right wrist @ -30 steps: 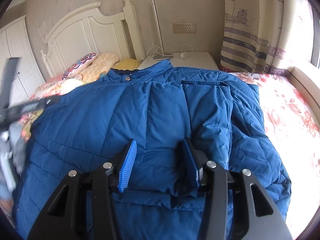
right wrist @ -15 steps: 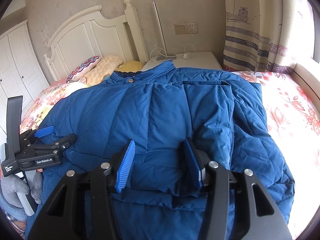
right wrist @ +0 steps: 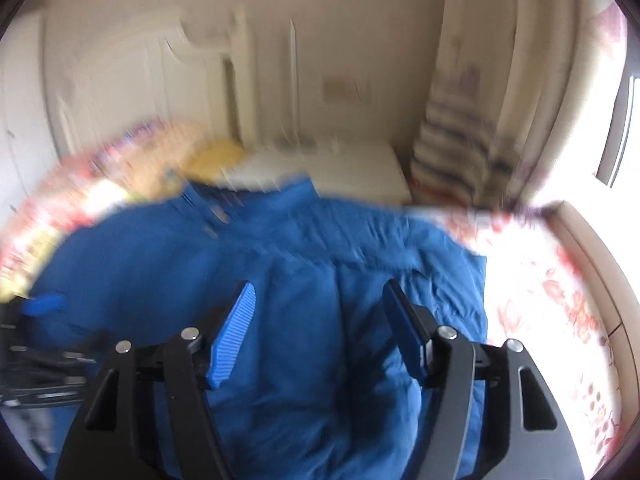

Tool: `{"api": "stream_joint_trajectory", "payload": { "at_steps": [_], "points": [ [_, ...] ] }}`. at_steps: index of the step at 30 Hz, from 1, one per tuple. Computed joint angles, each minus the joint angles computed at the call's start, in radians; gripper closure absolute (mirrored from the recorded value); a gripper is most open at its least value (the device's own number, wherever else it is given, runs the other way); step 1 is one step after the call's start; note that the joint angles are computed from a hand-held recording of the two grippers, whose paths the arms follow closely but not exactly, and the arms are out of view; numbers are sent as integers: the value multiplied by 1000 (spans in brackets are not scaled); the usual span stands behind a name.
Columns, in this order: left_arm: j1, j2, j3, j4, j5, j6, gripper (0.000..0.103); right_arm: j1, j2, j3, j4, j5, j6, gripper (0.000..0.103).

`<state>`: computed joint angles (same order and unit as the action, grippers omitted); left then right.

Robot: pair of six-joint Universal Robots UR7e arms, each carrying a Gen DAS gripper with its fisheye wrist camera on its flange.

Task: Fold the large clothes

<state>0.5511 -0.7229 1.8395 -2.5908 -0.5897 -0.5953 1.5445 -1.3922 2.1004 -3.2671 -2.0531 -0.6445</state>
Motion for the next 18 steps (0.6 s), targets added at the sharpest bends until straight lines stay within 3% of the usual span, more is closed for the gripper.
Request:
{"api": "stream_joint_trajectory", "payload": {
  "at_steps": [13,18],
  "points": [
    [2,2,0,-12,-5,4,4,-34,3,-13,46,41,25,31],
    [0,6,-4,4,-3,-10,4,-10,-1,8,37,-4,15,25]
  ]
}}
